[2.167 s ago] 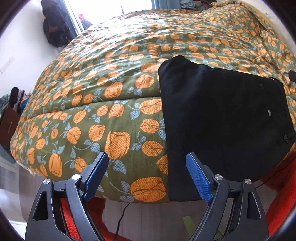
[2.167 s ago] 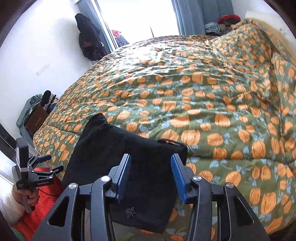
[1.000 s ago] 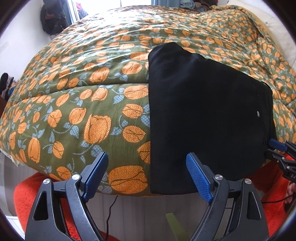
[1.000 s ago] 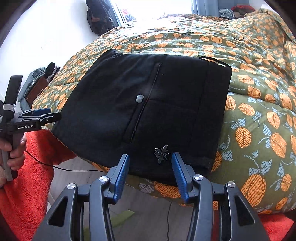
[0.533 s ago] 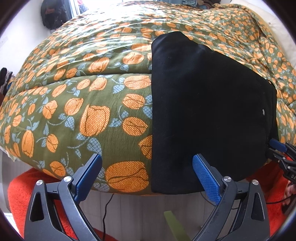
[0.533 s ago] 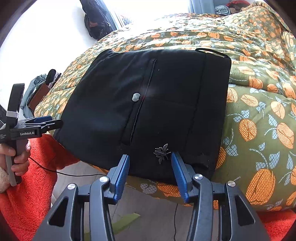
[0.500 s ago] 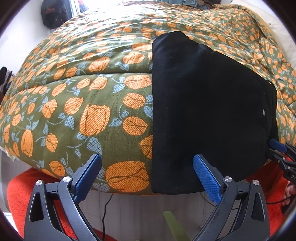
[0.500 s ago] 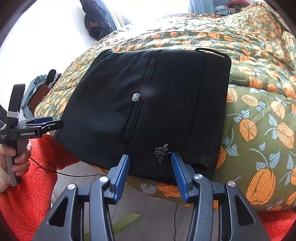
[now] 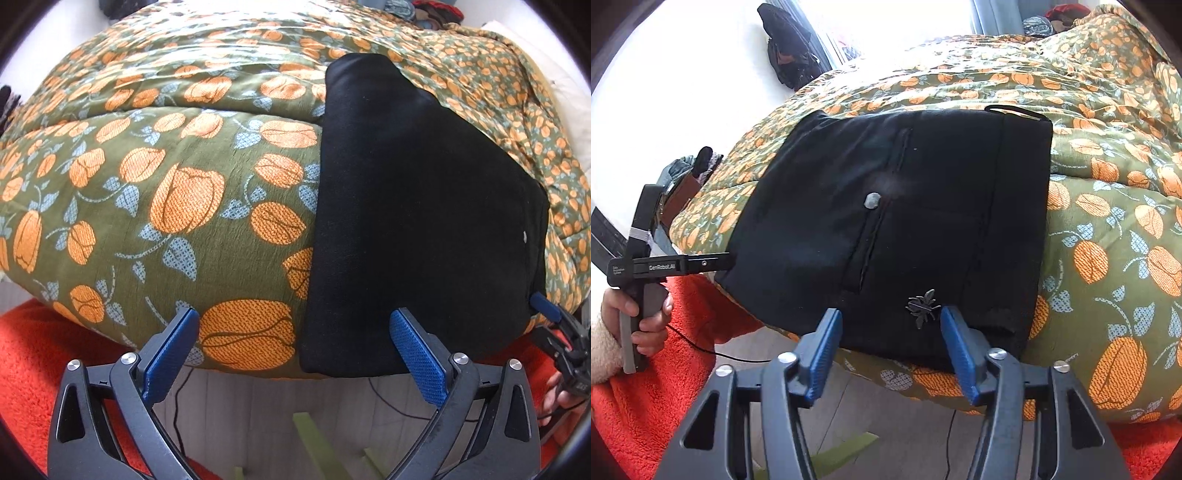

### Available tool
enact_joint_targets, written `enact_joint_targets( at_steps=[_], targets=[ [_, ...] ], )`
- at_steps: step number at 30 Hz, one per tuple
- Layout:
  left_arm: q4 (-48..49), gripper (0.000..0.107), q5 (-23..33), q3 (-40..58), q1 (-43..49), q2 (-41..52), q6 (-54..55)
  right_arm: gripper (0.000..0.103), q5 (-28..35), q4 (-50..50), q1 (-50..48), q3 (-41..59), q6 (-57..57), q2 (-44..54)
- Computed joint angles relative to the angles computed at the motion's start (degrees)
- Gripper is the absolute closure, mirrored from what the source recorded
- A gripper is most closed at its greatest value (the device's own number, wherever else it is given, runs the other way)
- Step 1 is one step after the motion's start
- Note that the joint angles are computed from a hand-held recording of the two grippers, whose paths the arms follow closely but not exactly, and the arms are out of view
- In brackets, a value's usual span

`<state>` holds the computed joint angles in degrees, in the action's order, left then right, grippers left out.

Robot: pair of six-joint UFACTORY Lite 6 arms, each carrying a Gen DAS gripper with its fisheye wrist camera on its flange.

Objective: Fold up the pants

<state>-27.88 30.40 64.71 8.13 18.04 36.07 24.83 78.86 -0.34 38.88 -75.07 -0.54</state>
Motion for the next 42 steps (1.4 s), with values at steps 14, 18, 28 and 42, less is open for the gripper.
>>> enact_joint_targets(
  at_steps=[14, 18, 28, 42],
  targets=[
    [-11.5, 0.006, 24.93, 27.71, 6.44, 17.23, 6.21, 0.015, 33.51, 1.35, -31.37, 6.62, 6.03, 9.69],
    [-12.33, 0.006, 29.58, 33.17, 5.15, 22.88, 5.02, 0.019, 37.6, -0.69, -32.1, 14.56, 11.31, 22.01],
    [-12.79, 0.006, 30.54, 38.76, 1.29, 28.18, 4.18, 0.02, 34.48, -9.13, -23.54, 27.72, 19.38, 33.52],
    [2.61, 0.087, 13.9, 19.99, -8.58, 3.92, -3.62, 0.068, 16.17, -32.54, -5.36, 32.94, 37.02, 17.8]
  ],
)
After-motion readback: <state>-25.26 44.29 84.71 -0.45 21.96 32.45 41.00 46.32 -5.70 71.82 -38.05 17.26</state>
